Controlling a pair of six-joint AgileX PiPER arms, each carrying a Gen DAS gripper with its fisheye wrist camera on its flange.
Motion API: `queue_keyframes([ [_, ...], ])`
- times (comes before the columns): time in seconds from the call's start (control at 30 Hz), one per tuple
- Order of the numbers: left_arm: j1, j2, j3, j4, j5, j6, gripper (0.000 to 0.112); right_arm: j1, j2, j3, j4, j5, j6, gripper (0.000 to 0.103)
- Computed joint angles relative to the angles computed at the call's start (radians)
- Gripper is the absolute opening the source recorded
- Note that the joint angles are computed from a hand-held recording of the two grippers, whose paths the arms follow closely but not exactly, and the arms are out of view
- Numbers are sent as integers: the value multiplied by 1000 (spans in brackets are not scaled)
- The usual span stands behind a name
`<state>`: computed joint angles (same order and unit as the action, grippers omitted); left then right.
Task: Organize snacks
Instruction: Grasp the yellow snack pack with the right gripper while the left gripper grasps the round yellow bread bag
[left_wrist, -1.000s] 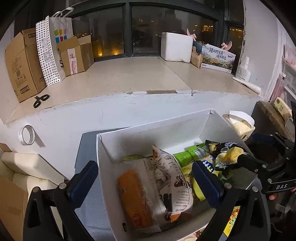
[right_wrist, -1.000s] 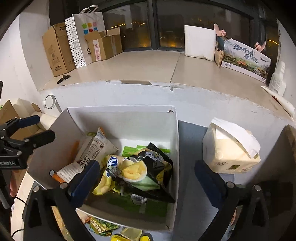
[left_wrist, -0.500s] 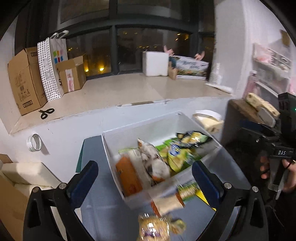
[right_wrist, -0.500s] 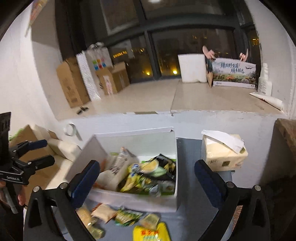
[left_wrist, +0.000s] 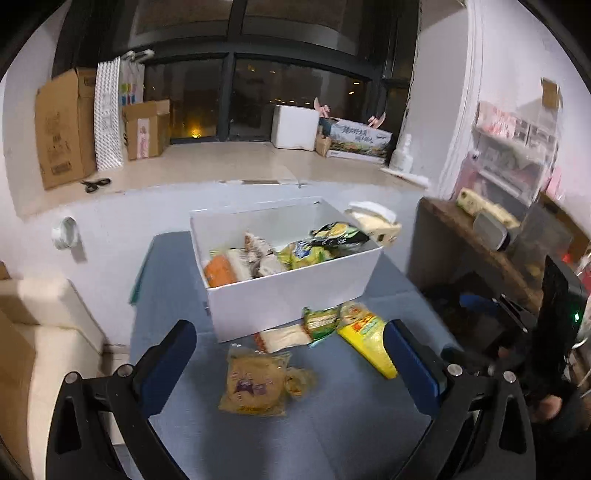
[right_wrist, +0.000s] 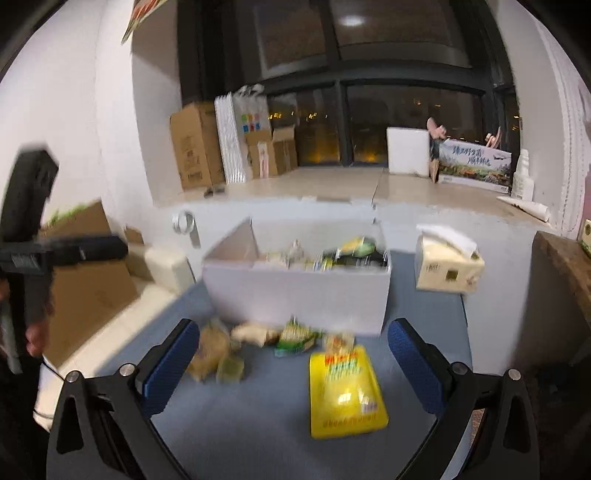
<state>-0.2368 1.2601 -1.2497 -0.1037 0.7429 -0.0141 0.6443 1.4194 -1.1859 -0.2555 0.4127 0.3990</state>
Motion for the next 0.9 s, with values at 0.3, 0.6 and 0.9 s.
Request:
queue_keyframes([
  [0.3,12,-19,93,-53,-39,25,103,28,82,59,26,29,-24,103],
  [0.6,10,-16,136,-29,-48,-6,103,-98,250,-26,181,72,-218,103],
  [0.9,36,-16,151,-44,-43,7,103,-182,529,-320,233,184,-312,103],
])
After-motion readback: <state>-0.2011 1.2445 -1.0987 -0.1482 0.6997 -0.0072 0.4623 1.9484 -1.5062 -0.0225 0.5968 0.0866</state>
